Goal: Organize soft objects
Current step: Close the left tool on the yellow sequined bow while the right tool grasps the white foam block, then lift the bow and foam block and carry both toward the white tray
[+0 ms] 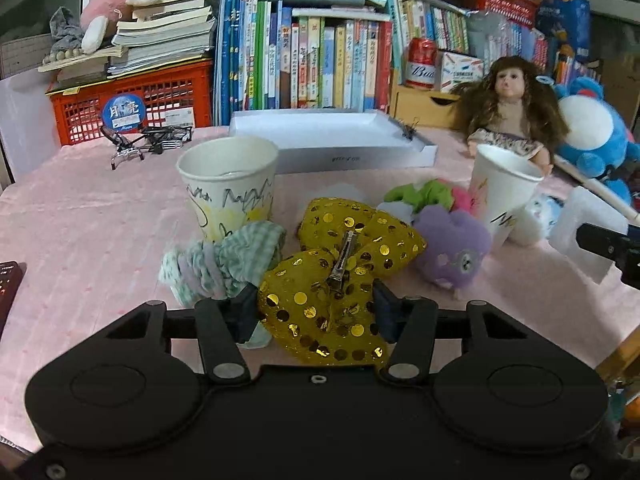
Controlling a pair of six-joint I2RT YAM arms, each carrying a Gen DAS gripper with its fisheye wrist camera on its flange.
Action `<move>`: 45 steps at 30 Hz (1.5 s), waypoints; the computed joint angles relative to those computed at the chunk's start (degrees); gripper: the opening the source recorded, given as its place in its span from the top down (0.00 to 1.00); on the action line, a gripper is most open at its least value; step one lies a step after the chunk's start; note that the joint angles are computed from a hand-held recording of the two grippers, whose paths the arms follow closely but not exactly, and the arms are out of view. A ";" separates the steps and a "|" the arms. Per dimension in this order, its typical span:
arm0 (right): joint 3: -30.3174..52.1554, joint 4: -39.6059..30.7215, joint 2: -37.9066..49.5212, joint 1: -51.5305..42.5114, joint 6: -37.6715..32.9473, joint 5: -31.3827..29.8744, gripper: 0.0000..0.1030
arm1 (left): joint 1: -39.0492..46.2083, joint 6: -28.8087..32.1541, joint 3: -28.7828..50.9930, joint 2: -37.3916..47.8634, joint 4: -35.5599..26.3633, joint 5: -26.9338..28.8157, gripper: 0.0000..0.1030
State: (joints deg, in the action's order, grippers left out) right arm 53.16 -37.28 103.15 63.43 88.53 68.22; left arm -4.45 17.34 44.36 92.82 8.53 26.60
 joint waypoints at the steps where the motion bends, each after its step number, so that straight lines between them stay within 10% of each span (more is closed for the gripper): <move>1: 0.17 -0.65 -0.07 0.18 0.56 0.33 0.46 | 0.22 0.05 -0.01 -0.40 -0.56 0.46 0.48; 22: 0.51 0.01 1.55 1.47 1.67 -0.70 0.46 | 3.65 9.73 -6.40 -4.54 -3.81 3.33 0.23; 35: -0.83 7.49 1.39 1.33 -4.13 -1.94 0.46 | -0.66 7.25 -4.77 -2.30 -2.67 3.52 0.56; 45: -3.94 14.99 -4.07 0.42 -12.39 0.59 0.46 | 0.12 4.70 3.55 -4.69 -12.68 11.01 0.60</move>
State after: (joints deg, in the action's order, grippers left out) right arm 49.21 -22.29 99.08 63.85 76.14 68.82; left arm -4.33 22.03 47.91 88.13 -4.15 37.60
